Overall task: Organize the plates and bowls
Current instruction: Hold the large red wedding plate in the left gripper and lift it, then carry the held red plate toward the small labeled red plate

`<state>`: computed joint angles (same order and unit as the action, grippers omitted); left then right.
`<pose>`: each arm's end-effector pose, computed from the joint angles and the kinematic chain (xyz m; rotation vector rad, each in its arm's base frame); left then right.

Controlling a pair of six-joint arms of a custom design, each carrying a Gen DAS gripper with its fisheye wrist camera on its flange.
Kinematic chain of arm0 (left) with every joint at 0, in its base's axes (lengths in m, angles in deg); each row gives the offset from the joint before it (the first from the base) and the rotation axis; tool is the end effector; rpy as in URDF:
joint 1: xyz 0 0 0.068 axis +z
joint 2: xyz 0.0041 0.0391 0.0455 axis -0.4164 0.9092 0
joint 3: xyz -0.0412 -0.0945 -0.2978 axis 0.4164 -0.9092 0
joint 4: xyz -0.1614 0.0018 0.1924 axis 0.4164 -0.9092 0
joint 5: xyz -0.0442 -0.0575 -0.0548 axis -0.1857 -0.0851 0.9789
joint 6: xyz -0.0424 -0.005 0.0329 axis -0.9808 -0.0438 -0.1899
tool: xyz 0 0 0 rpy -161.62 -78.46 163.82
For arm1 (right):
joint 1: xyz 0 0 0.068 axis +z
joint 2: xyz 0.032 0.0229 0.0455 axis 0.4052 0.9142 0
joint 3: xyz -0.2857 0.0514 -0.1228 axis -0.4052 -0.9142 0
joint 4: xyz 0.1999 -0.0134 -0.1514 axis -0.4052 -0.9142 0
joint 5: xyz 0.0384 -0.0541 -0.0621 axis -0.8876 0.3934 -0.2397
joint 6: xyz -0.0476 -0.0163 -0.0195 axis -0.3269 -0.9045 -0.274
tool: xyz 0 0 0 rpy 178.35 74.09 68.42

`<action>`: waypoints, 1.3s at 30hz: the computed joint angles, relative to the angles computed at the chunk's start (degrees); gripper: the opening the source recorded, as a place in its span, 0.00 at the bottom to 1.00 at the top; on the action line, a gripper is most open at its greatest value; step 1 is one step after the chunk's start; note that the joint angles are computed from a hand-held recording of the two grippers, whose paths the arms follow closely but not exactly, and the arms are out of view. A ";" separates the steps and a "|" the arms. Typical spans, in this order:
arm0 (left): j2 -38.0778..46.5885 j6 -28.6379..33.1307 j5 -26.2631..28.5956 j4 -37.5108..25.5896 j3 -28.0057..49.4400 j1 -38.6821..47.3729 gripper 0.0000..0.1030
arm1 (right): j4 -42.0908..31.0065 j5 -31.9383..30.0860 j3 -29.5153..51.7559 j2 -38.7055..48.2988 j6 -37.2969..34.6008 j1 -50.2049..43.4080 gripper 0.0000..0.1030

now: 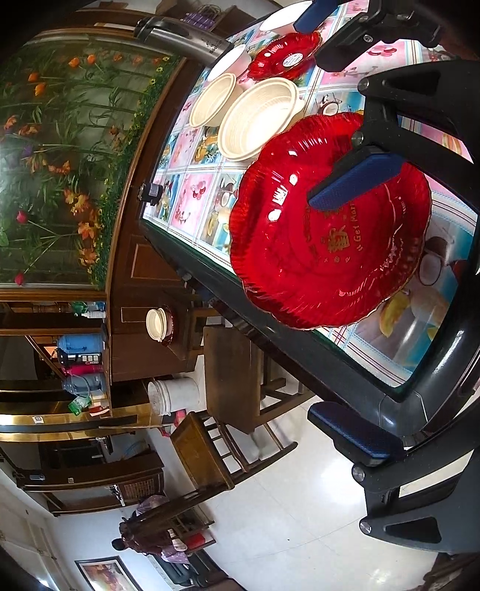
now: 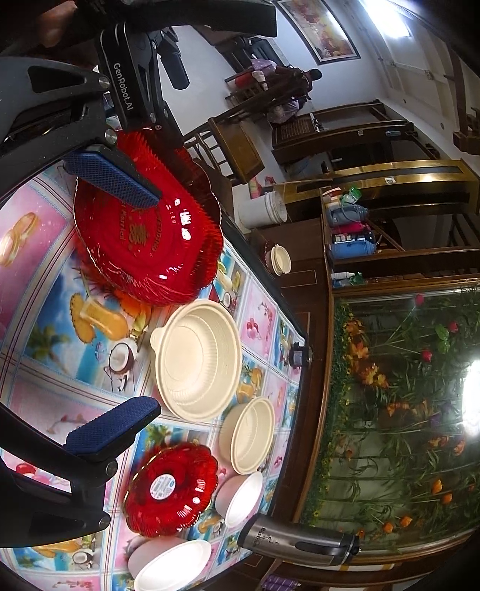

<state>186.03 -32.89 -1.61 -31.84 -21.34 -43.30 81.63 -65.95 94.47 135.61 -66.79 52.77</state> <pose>0.2329 -0.0639 0.0851 -0.3079 2.2959 0.1076 0.2357 0.1245 0.0970 -0.2996 2.1752 0.2292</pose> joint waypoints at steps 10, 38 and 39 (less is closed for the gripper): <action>1.36 1.57 5.12 -2.18 2.06 4.33 1.00 | -3.12 -3.02 3.32 2.77 1.67 -1.91 0.99; 14.28 5.67 8.01 -24.12 20.97 9.21 0.83 | -21.96 -11.20 22.25 15.84 4.85 -4.86 0.73; 14.32 5.84 8.21 -23.43 20.82 9.07 0.79 | -22.59 -11.51 22.93 16.35 4.79 -4.99 0.71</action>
